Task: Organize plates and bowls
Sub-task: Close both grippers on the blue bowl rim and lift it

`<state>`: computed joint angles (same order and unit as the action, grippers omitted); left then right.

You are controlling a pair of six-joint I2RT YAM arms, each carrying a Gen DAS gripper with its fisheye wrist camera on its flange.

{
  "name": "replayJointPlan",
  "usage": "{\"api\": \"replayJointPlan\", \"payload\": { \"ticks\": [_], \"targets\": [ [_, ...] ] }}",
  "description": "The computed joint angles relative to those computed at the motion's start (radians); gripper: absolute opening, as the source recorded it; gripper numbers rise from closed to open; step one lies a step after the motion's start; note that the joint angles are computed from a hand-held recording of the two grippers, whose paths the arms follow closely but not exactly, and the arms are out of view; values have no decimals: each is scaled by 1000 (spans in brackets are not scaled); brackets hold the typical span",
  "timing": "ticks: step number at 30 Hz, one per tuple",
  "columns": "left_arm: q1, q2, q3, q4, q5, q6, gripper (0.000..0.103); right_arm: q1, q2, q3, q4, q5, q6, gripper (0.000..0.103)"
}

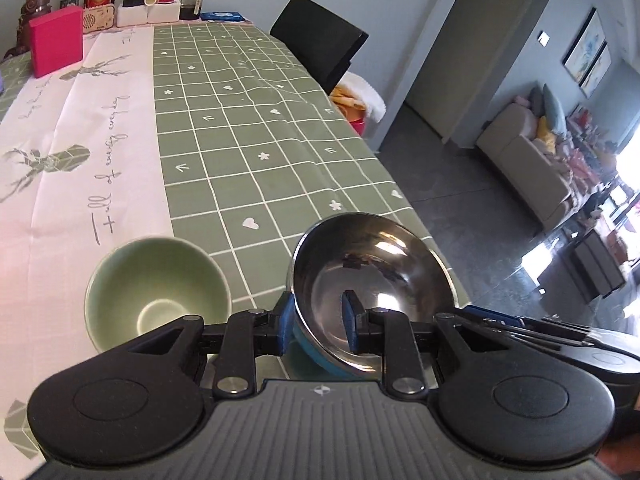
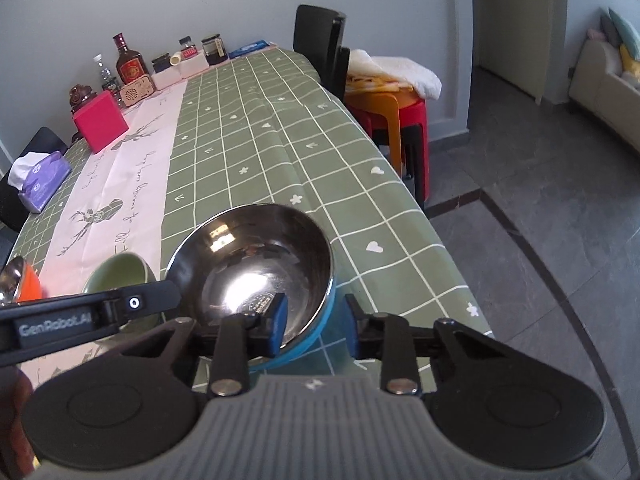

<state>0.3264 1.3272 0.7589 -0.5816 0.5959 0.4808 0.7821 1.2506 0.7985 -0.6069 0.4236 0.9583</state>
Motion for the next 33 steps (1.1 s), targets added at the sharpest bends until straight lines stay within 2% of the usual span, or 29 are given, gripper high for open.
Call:
{"api": "replayJointPlan", "payload": {
  "ticks": [5, 7, 9, 10, 16, 20, 24, 28, 33],
  "targets": [
    [-58, -9, -36, 80, -82, -18, 29, -40, 14, -13, 37, -52, -8, 16],
    [-67, 10, -32, 80, -92, -23, 24, -55, 8, -25, 50, -70, -5, 14],
    [-84, 12, -38, 102, -121, -34, 14, -60, -3, -34, 56, -79, 2, 13],
    [-88, 3, -47, 113, -131, -38, 12, -60, -5, -36, 57, -80, 4, 13],
    [-50, -55, -60, 68, -116, -17, 12, -35, -18, -25, 31, -73, 2, 12],
    [23, -127, -70, -11, -71, 34, 12, 25, -64, -25, -12, -50, 11, 11],
    [116, -223, -90, -118, -72, 102, 12, 116, -113, -18, -57, -30, 46, 11],
    [278, -254, -86, -253, -10, 246, 12, 284, -113, 12, -129, 74, 102, 11],
    [490, -247, -63, -452, 43, 485, 12, 480, -140, 12, -217, 163, 246, 11]
  ]
}}
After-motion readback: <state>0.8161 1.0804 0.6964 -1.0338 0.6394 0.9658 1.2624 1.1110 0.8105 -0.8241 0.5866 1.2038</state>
